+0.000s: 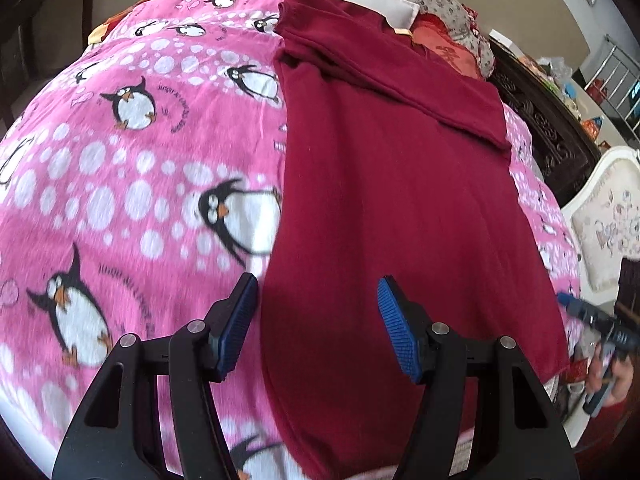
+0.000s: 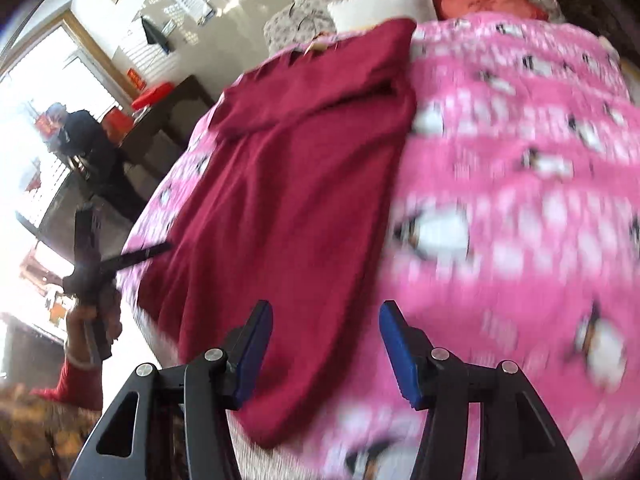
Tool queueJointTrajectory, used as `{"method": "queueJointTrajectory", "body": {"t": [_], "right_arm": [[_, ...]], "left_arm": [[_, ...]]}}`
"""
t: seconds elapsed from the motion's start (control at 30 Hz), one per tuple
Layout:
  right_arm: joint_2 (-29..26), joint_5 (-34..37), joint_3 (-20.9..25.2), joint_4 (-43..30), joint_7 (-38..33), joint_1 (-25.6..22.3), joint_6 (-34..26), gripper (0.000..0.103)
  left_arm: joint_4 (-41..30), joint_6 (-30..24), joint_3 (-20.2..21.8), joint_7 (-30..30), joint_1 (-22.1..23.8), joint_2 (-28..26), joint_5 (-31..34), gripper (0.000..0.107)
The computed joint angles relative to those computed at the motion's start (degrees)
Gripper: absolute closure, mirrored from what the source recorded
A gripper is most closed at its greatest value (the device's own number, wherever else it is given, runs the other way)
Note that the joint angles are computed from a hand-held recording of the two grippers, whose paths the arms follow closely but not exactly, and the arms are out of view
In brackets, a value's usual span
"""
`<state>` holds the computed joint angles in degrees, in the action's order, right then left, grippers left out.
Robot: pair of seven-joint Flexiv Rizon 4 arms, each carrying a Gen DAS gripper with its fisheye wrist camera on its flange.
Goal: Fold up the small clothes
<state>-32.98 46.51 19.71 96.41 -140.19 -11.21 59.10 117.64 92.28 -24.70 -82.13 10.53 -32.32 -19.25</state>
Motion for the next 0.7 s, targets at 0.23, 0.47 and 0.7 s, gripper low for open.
{"method": "queueJointTrajectory", "body": {"t": [0.23, 0.47, 0.7], "right_arm": [[-0.1, 6.3, 2.0, 1.3, -5.8, -2.8, -0.7, 0.049], [-0.7, 6.9, 0.8, -0.4, -7.2, -1.5, -4.4, 0.049], [-0.5, 8.7, -0.3, -0.7, -7.6, -1.9, -7.3, 0.049]], "left_arm": [[2.0, 0.9, 2.3, -0.8, -2.3, 1.2, 1.1, 0.038], [0.6, 0.3, 10.8, -2.5, -10.2, 1.5, 3.0, 0.033], [-1.4, -2.2, 17.1, -3.9, -15.9, 1.4, 4.6, 0.028]]}}
